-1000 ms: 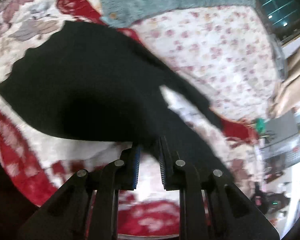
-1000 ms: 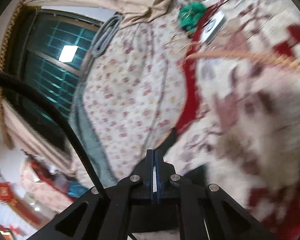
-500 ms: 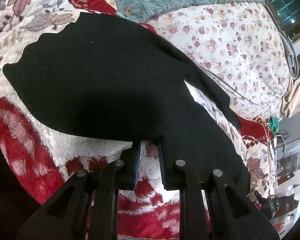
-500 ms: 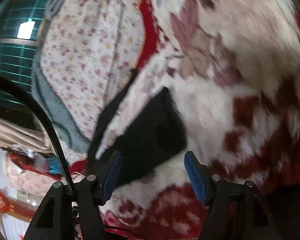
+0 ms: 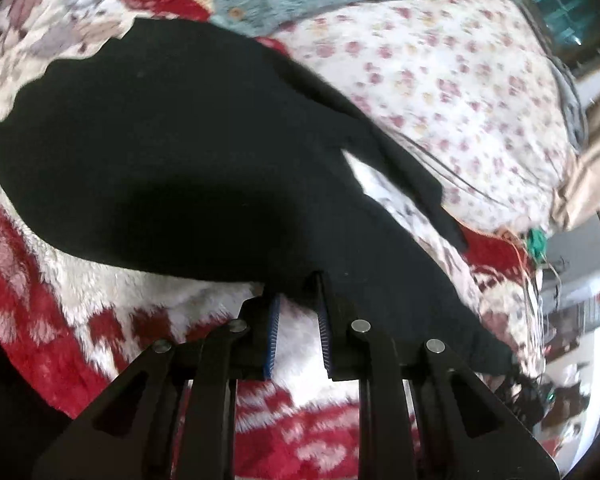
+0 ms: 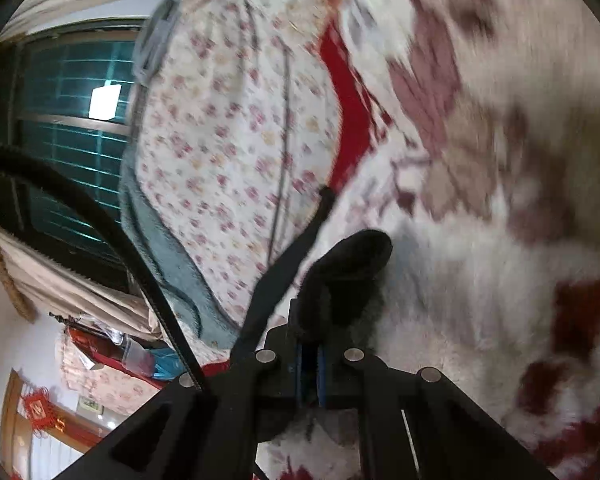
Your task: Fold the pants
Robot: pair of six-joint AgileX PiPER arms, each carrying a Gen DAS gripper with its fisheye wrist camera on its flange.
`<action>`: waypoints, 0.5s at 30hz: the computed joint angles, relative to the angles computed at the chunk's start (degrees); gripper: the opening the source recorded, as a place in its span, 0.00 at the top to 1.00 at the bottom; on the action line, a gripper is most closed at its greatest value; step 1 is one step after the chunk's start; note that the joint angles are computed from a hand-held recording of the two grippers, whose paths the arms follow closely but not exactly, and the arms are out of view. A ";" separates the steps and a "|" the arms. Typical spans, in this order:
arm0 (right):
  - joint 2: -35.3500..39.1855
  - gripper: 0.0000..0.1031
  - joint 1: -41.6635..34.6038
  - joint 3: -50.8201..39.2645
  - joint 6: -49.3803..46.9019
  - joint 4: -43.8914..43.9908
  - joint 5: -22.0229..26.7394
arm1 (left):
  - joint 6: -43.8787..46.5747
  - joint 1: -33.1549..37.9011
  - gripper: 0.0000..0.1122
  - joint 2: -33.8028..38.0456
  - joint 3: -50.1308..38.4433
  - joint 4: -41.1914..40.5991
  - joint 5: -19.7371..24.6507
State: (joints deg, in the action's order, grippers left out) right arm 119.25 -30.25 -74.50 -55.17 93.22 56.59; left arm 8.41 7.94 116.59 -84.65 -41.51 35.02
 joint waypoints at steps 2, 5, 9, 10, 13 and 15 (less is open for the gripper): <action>-1.30 0.96 -0.94 0.18 0.23 -1.61 -0.48 | 1.99 0.34 0.86 -2.02 2.48 -2.00 -0.37; -1.70 0.96 -1.39 -0.36 3.96 -4.53 -3.44 | 5.00 0.94 0.86 -4.42 6.00 -4.14 -2.80; 1.36 0.96 2.41 -6.91 19.76 -21.57 -9.63 | 3.74 1.79 0.83 -3.87 6.63 -3.18 -2.95; 1.06 0.96 3.12 -7.68 22.23 -24.90 -10.98 | 3.98 2.09 0.79 -3.75 6.76 -3.14 -2.79; 1.37 0.95 3.99 -9.82 25.96 -30.01 -11.41 | 4.65 3.15 0.74 -4.86 8.95 -3.44 -3.75; 1.46 0.95 3.69 -9.85 24.50 -29.49 -10.78 | 8.09 4.56 0.73 -6.62 11.48 -6.29 -4.10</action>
